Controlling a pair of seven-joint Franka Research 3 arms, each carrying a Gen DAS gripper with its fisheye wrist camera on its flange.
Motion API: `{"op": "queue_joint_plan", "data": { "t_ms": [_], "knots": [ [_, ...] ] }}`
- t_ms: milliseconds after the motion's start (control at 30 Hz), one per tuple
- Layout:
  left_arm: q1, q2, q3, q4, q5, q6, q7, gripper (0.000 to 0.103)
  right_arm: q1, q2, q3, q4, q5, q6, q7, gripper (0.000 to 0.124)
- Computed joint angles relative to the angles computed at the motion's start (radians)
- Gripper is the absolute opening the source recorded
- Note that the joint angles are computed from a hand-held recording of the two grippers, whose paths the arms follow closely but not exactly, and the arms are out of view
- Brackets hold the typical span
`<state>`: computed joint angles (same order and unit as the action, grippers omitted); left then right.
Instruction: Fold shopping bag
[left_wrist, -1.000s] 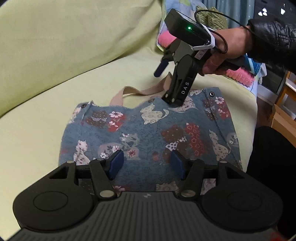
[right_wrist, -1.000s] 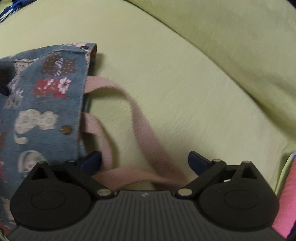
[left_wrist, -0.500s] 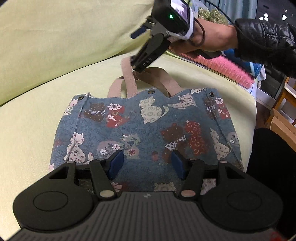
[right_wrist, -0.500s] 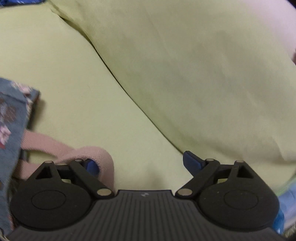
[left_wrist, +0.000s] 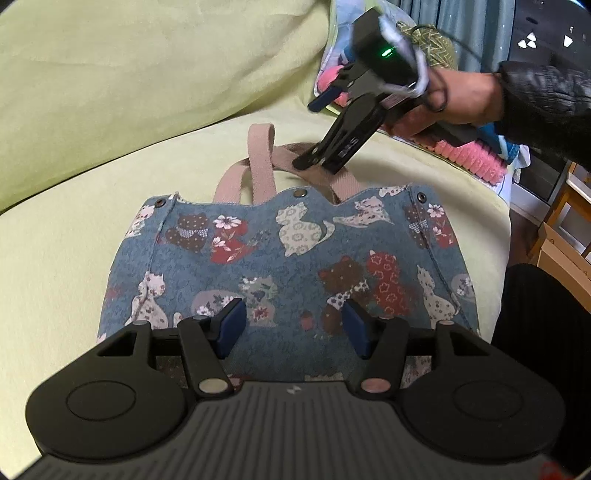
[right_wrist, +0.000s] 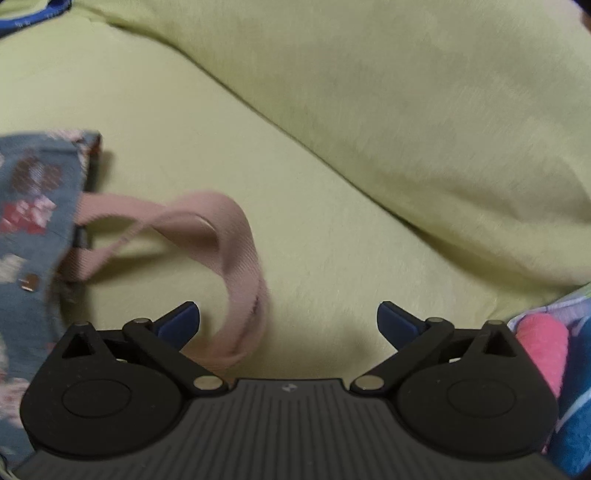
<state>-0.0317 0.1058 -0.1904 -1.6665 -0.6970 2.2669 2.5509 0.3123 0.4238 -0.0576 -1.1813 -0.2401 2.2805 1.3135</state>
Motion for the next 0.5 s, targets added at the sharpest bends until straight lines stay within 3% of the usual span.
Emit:
{"op": "queue_joint_plan", "data": {
  "t_ms": [100, 233, 300, 367, 433, 500],
  "knots": [
    [0.001, 0.005, -0.001, 0.001, -0.008, 0.001, 0.000, 0.061, 0.011, 0.036, -0.023, 0.025, -0.046, -0.006, 0.011, 0.096],
    [0.005, 0.013, -0.003, 0.001, -0.022, 0.006, -0.002, 0.061, 0.068, 0.018, -0.119, -0.072, -0.280, 0.237, 0.175, 0.100],
    [0.007, 0.016, -0.004, 0.005, -0.029, 0.002, 0.001, 0.061, 0.079, 0.035, -0.144, -0.054, -0.348, 0.275, 0.249, 0.100],
    [0.006, 0.015, -0.006, 0.004, -0.029, 0.005, -0.001, 0.061, 0.061, 0.057, -0.128, -0.012, -0.326, 0.260, 0.253, 0.100],
    [0.005, 0.009, -0.007, -0.001, -0.031, 0.012, -0.007, 0.061, 0.043, 0.088, -0.094, 0.066, -0.256, 0.148, 0.200, 0.098],
    [0.005, -0.006, -0.005, -0.018, -0.042, 0.029, -0.012, 0.061, 0.037, 0.063, -0.071, 0.055, -0.209, 0.088, 0.172, 0.098]
  ]
}}
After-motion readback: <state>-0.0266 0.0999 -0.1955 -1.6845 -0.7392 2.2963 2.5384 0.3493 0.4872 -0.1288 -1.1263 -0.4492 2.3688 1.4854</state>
